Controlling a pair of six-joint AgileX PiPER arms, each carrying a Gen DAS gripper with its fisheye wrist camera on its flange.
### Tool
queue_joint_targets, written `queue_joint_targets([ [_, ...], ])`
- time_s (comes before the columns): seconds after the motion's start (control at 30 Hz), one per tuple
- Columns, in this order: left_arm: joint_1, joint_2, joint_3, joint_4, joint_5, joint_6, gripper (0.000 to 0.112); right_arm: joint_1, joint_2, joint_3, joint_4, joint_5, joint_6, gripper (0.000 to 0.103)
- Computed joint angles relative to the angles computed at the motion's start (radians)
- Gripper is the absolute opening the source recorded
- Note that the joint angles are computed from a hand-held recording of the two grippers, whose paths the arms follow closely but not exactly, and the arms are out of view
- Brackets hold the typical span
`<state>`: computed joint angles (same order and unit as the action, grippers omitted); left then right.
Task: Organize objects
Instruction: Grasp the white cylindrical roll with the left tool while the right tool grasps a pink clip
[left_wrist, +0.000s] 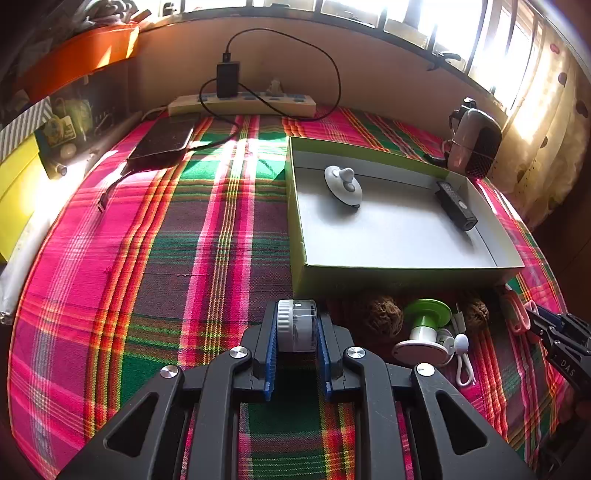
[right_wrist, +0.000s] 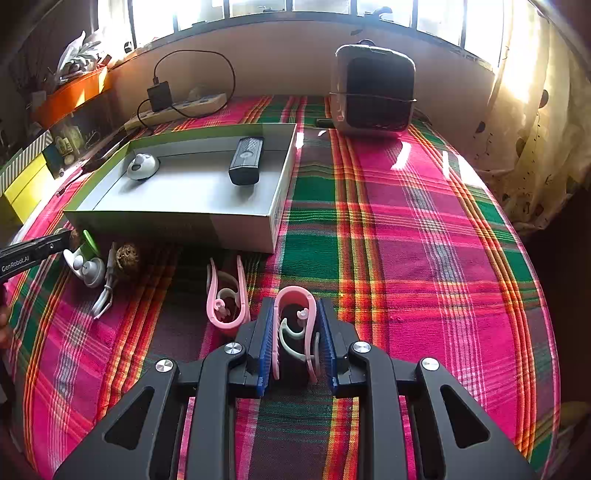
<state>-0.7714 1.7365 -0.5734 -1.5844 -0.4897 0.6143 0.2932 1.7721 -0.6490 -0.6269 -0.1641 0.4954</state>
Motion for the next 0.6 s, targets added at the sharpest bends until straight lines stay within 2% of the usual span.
queue_joint_targets([
  [0.47, 0.006, -0.006, 0.003, -0.010, 0.007, 0.017, 0.017, 0.023, -0.004, 0.000, 0.194, 0.021, -0.179, 0.024],
  [0.6, -0.008, -0.034, 0.007, -0.046, -0.007, 0.056, 0.017, 0.024, -0.013, 0.002, 0.133, 0.029, -0.117, 0.024],
])
